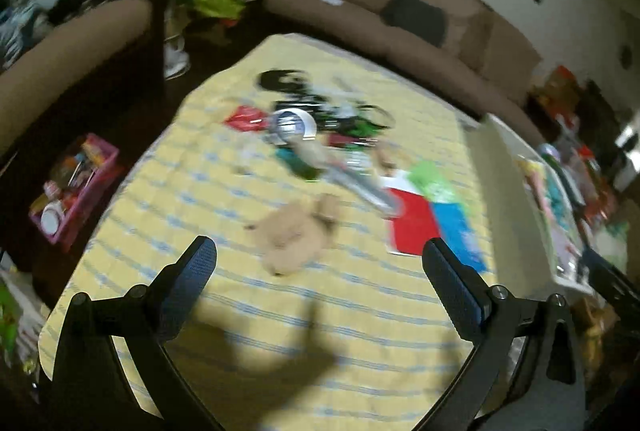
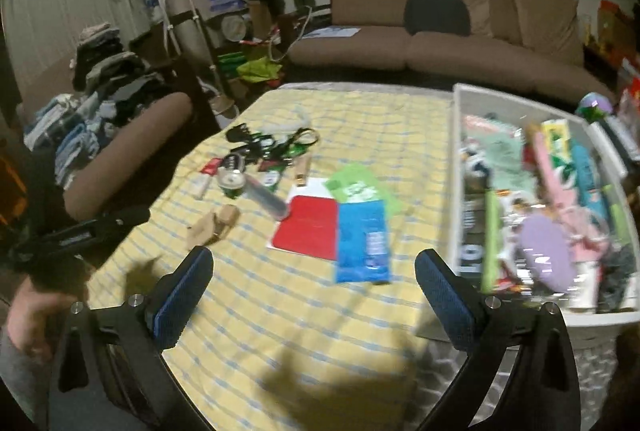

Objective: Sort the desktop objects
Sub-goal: 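Grasp the black cable with green packet using the left tool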

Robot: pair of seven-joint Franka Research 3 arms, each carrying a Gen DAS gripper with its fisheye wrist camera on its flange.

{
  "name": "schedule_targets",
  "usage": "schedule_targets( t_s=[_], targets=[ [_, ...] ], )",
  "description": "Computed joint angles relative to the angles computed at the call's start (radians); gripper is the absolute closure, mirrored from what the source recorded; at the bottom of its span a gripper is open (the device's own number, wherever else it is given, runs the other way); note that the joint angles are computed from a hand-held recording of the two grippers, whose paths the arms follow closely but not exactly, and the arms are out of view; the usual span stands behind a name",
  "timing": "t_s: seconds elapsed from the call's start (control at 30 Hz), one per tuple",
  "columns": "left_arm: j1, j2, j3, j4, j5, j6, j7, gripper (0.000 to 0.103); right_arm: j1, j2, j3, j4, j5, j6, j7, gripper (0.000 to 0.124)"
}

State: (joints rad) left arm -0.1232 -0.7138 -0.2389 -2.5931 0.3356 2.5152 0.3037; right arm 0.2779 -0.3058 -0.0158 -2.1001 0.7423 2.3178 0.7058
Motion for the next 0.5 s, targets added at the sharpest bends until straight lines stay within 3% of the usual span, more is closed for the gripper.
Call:
schedule_targets(
  t_s=[0.13,0.3,0.43,0.5],
  targets=[
    [0.026,0.007,0.035,-0.08,-0.019,0.113,-0.042,0.0,0.017,0.063,0.009,0.032,0.042,-0.014,0.022,0.022],
    [0.064,0.102,0.043,-0.084,-0.021,0.247,-0.049,0.0,0.018,0.178,0.03,0.124,0.085,-0.051,0.087,0.022],
    [0.068,0.204,0.096,-0.007,-0.033,0.267,0.051,0.0,0.019,0.295,0.065,0.244,0.077,-0.04,0.156,0.022],
    [0.083,0.256,0.122,0.067,-0.025,0.227,0.139,0.0,0.018,0.358,0.081,0.317,0.067,-0.047,0.198,0.024]
  ],
)
